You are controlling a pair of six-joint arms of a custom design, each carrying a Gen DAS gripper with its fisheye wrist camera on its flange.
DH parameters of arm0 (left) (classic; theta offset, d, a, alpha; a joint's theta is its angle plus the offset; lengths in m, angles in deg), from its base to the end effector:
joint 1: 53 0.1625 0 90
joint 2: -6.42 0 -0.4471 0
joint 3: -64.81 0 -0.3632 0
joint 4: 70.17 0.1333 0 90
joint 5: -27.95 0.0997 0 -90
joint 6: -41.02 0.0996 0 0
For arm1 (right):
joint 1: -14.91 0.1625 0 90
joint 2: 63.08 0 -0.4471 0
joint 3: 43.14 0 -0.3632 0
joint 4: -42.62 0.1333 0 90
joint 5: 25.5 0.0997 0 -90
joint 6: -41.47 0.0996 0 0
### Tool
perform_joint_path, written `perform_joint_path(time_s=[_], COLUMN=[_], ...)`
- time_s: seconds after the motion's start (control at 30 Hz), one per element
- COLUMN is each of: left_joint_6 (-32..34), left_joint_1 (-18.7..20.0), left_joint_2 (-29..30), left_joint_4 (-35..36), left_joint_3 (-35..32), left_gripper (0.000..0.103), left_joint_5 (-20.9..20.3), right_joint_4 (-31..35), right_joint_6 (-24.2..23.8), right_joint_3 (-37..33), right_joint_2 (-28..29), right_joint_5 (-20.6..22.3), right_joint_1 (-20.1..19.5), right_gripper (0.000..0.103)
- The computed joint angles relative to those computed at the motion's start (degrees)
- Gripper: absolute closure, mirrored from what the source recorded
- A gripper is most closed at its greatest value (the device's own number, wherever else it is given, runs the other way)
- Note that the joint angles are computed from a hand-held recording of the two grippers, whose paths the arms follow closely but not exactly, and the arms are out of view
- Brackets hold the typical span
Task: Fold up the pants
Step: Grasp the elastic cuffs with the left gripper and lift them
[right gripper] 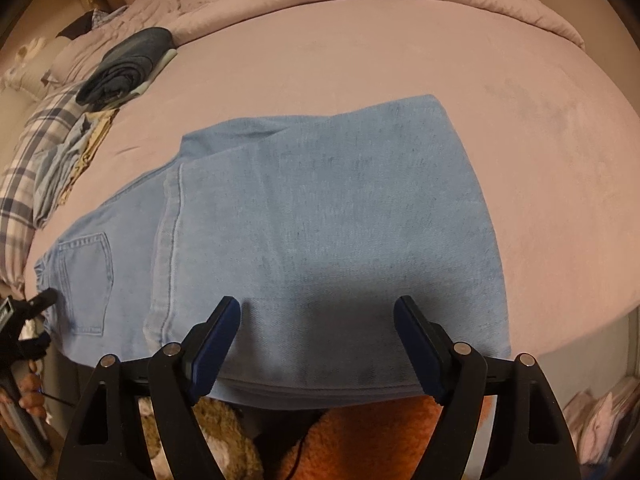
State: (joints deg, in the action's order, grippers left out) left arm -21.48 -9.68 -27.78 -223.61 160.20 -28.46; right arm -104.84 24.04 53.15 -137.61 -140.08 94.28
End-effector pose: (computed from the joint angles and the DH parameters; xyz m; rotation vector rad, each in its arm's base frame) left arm -0.3420 -0.5814 0.0166 -0.3941 2.7183 -0.7069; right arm -0.0186 -0.5972 0.4434 -0.0269 -2.5135 0.6509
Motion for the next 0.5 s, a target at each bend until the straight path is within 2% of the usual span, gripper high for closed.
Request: perform_joint_path(time_s=[0.07, 0.13, 0.27, 0.4, 0.5], left_joint_6=[-0.28, 0.33, -3.23, -0.75, 2.33], left_joint_1=[-0.73, -1.34, -1.3, -2.98, -4.28], left_joint_2=[0.53, 0.74, 0.13, 0.15, 0.27], left_joint_4=[3.57, 5.71, 2.95, 1.86, -1.29], left_joint_3=[-1.37, -2.11, -1.02, -1.88, -2.5], left_gripper=[0.026, 0.042, 0.056, 0.074, 0.076], left_joint_5=[2.23, 3.01, 1.67, 2.95, 3.89], right_joint_4=[0.2, 0.2, 0.23, 0.06, 0.28], right_joint_6=[0.35, 0.58, 1.38, 1.97, 2.54], right_joint_3=[-0.19, -0.19, -0.22, -0.35, -0.27], right_joint_2=[0.05, -0.1, -0.34, -0.43, -0.82], right_joint_5=[0.01, 0.5, 1.92, 3.18, 4.53], right_joint_1=[-0.06, -0.26, -0.96, -1.44, -1.97], right_gripper=[0.024, 0.024, 0.024, 0.024, 0.024])
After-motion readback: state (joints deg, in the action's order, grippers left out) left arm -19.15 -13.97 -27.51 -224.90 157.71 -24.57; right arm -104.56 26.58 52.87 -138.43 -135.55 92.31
